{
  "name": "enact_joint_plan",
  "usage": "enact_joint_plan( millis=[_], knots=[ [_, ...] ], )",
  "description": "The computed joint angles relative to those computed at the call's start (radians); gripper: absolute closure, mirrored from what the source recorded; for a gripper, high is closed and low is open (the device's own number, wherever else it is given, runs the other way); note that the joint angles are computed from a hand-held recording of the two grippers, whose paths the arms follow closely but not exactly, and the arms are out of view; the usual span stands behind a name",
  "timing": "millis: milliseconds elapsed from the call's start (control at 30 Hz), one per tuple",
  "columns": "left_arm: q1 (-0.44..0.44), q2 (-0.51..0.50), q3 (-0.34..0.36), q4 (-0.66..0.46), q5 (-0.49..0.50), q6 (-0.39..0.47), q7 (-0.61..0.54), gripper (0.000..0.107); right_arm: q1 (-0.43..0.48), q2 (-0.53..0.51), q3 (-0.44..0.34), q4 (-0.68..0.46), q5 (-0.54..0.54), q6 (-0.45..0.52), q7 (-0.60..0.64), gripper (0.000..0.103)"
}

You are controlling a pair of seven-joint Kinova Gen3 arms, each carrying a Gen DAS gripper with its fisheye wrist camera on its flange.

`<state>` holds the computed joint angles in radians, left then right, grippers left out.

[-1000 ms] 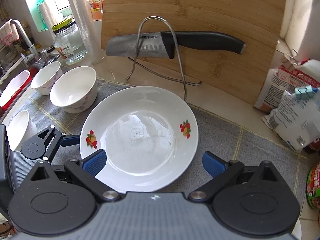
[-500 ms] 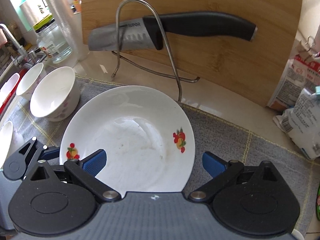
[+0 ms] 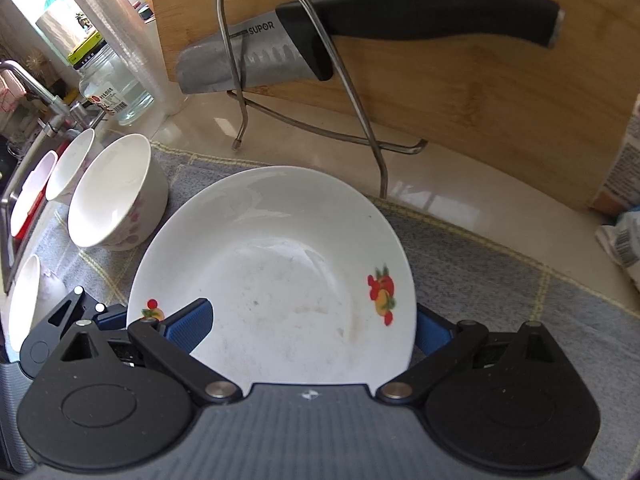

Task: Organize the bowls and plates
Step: 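Close the right gripper on the plate rim and lift the plate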

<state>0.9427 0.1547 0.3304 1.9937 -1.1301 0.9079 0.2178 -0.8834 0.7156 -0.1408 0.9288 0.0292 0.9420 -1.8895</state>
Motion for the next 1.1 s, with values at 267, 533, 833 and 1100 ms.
enact_joint_plan(
  millis=[267, 533, 833, 1100],
  knots=[
    [-0.016, -0.010, -0.003, 0.002, 0.011, -0.027, -0.037, 0.005, 0.041, 0.046, -0.032, -0.069, -0.067, 0.017, 0.052, 0.000],
    [-0.028, -0.018, 0.001, 0.007, 0.008, -0.048, -0.082, 0.005, 0.092, 0.071, -0.061, -0.106, -0.152, 0.025, 0.119, 0.000],
    [-0.040, -0.027, 0.000, 0.022, -0.008, -0.079, -0.096, 0.005, 0.125, 0.081, -0.075, -0.118, -0.209, 0.037, 0.196, 0.001],
    [-0.059, -0.040, 0.004, 0.030, 0.006, -0.106, -0.125, 0.005, 0.140, 0.094, -0.079, -0.138, -0.241, 0.051, 0.229, 0.001]
  ],
)
